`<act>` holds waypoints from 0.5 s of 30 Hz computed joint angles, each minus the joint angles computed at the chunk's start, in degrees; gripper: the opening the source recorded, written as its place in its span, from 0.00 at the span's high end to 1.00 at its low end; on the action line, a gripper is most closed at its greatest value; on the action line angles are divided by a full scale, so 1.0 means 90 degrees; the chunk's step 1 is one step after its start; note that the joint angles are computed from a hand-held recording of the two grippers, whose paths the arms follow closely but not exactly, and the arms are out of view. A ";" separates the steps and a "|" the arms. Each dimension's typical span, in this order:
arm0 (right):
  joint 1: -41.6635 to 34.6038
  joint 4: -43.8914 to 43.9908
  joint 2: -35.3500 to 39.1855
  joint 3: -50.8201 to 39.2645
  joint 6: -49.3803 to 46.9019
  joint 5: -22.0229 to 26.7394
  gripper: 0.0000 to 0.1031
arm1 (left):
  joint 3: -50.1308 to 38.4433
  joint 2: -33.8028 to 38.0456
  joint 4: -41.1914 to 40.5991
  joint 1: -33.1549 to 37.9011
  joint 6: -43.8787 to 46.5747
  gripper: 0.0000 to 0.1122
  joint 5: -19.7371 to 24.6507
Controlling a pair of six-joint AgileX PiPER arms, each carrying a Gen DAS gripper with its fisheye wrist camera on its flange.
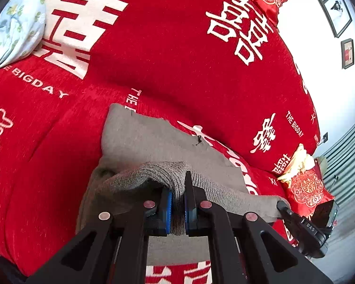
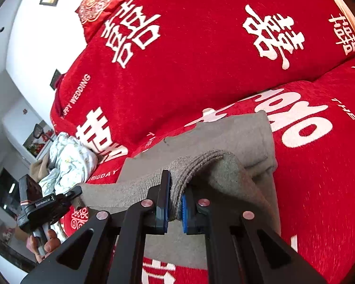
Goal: Fold small clothes
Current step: 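Carry the held hem over the body and lay it near the collar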
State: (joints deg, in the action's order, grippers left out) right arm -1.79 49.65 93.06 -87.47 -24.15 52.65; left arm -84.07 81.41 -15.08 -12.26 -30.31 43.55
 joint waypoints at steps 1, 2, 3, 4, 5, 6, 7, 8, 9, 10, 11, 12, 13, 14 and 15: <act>0.0011 -0.0044 0.0103 -0.0139 0.0092 0.0018 0.92 | -0.0200 0.0144 0.0039 0.0010 -0.0030 0.93 0.0088; 0.0028 -0.0087 0.0208 -0.0291 0.0194 0.0033 0.92 | -0.0369 0.0263 0.0060 0.0017 -0.0048 0.93 0.0153; 0.0041 -0.0129 0.0303 -0.0430 0.0273 0.0052 0.92 | -0.0573 0.0410 0.0036 0.0050 -0.0027 0.93 0.0231; 0.0060 -0.0201 0.0415 -0.0605 0.0376 0.0071 0.92 | -0.0707 0.0504 0.0034 0.0064 -0.0023 0.93 0.0286; 0.0078 -0.0265 0.0501 -0.0738 0.0465 0.0085 0.92 | -0.0864 0.0612 0.0038 0.0079 -0.0007 0.93 0.0353; 0.0098 -0.0351 0.0620 -0.0922 0.0579 0.0122 0.92 | -0.1059 0.0747 0.0064 0.0089 0.0002 0.93 0.0432; 0.0115 -0.0426 0.0725 -0.1083 0.0669 0.0157 0.92 | -0.1205 0.0847 0.0087 0.0091 -0.0002 0.93 0.0498; 0.0128 -0.0503 0.0834 -0.1244 0.0760 0.0191 0.92 | -0.1381 0.0978 0.0088 0.0106 0.0013 0.93 0.0578; 0.0138 -0.0565 0.0938 -0.1393 0.0852 0.0229 0.92 | -0.1538 0.1101 0.0078 0.0122 0.0028 0.93 0.0647; 0.0139 -0.0620 0.1084 -0.1592 0.0962 0.0287 0.92 | -0.1667 0.1194 0.0090 0.0126 0.0018 0.93 0.0708; 0.0137 -0.0644 0.1179 -0.1720 0.1027 0.0325 0.92 | -0.1836 0.1326 0.0095 0.0140 0.0017 0.93 0.0786; 0.0137 -0.0699 0.1334 -0.1937 0.1145 0.0385 0.92 | -0.1983 0.1446 0.0085 0.0154 0.0019 0.93 0.0844; 0.0143 -0.0753 0.1442 -0.2092 0.1228 0.0427 0.92 | -0.2096 0.1536 0.0105 0.0150 0.0006 0.93 0.0887; 0.0155 -0.0814 0.1549 -0.2248 0.1308 0.0469 0.92 | -0.2260 0.1660 0.0145 0.0148 -0.0003 0.93 0.0964; 0.0176 -0.0895 0.1690 -0.2460 0.1397 0.0526 0.92 | -0.2489 0.1829 0.0216 0.0141 -0.0024 0.93 0.1073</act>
